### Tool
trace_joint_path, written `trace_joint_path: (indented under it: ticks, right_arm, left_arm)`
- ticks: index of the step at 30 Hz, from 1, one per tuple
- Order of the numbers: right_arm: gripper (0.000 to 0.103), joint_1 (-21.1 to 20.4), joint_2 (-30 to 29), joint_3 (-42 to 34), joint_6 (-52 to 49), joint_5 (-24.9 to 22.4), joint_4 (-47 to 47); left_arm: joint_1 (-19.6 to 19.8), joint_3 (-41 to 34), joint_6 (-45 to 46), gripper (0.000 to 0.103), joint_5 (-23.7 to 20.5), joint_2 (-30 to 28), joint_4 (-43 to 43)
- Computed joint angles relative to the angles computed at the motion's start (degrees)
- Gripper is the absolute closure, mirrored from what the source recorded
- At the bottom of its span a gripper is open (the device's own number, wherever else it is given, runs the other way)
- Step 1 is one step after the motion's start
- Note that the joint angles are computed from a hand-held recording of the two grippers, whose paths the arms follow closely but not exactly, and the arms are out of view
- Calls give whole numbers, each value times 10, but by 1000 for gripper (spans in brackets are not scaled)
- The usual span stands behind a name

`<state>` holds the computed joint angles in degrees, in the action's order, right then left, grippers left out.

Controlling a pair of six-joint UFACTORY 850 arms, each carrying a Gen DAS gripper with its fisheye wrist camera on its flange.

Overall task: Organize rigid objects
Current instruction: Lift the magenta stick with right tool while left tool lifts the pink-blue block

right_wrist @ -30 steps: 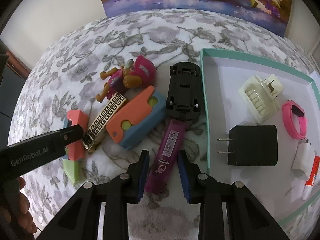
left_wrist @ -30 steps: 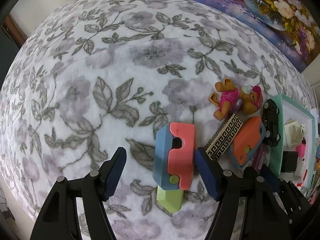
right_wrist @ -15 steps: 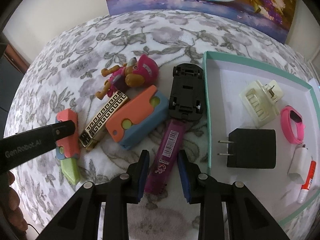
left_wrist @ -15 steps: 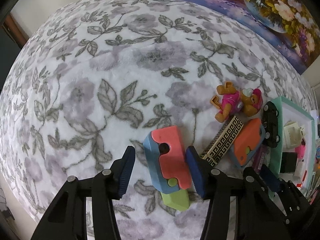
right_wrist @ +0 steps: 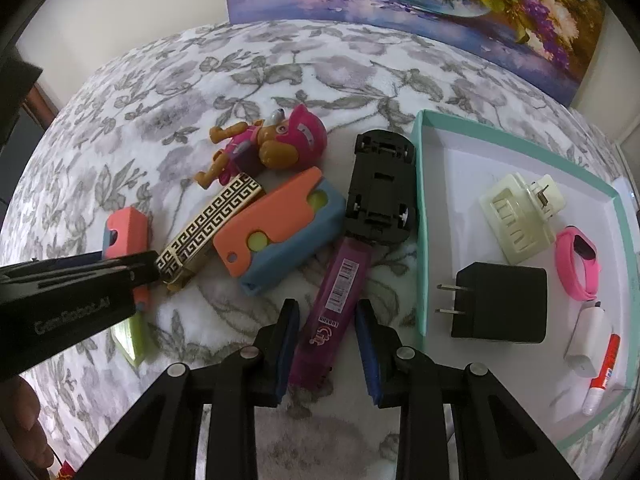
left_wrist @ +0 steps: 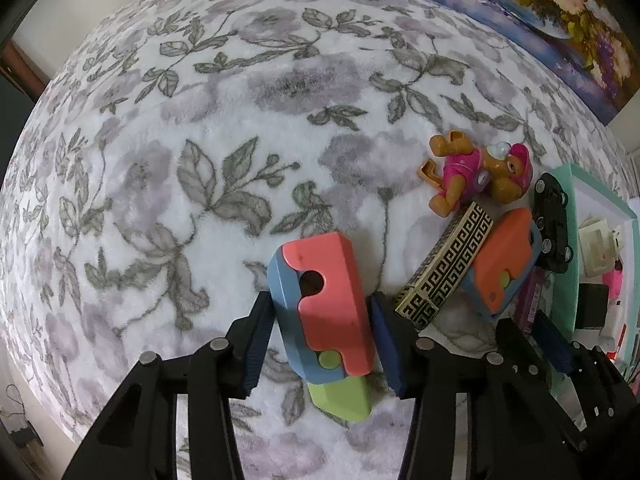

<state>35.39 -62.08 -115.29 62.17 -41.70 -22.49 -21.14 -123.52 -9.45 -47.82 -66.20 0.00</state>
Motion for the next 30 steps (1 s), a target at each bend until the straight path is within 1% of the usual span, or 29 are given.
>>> trace_joint_path:
  ticks: [4, 6, 9, 12, 16, 22, 25, 30]
  right_arm:
    - [74, 2, -3, -6, -3, -7, -4]
    - [75, 2, 2, 3, 0, -4, -6]
    - [76, 5, 2, 2, 0, -8, -8]
    - [77, 6, 7, 10, 3, -3, -4]
    - [82, 3, 27, 43, 9, 25, 13]
    - [82, -2, 62, 98, 17, 73, 37]
    - [82, -2, 80, 122, 33, 92, 28]
    - [82, 0, 110, 156, 83, 111, -8]
  left_arm:
    - [-3, 19, -3, 56, 9, 11, 1]
    - [-1, 28, 8, 56, 13, 17, -10]
    - [0, 53, 21, 56, 24, 34, -23]
    - [-1, 74, 20, 57, 37, 51, -18]
    - [-3, 107, 15, 57, 57, 78, -7]
    - [-4, 136, 13, 57, 78, 106, 0]
    - [-5, 154, 15, 57, 92, 122, 1]
    - [-5, 174, 19, 57, 111, 142, 1]
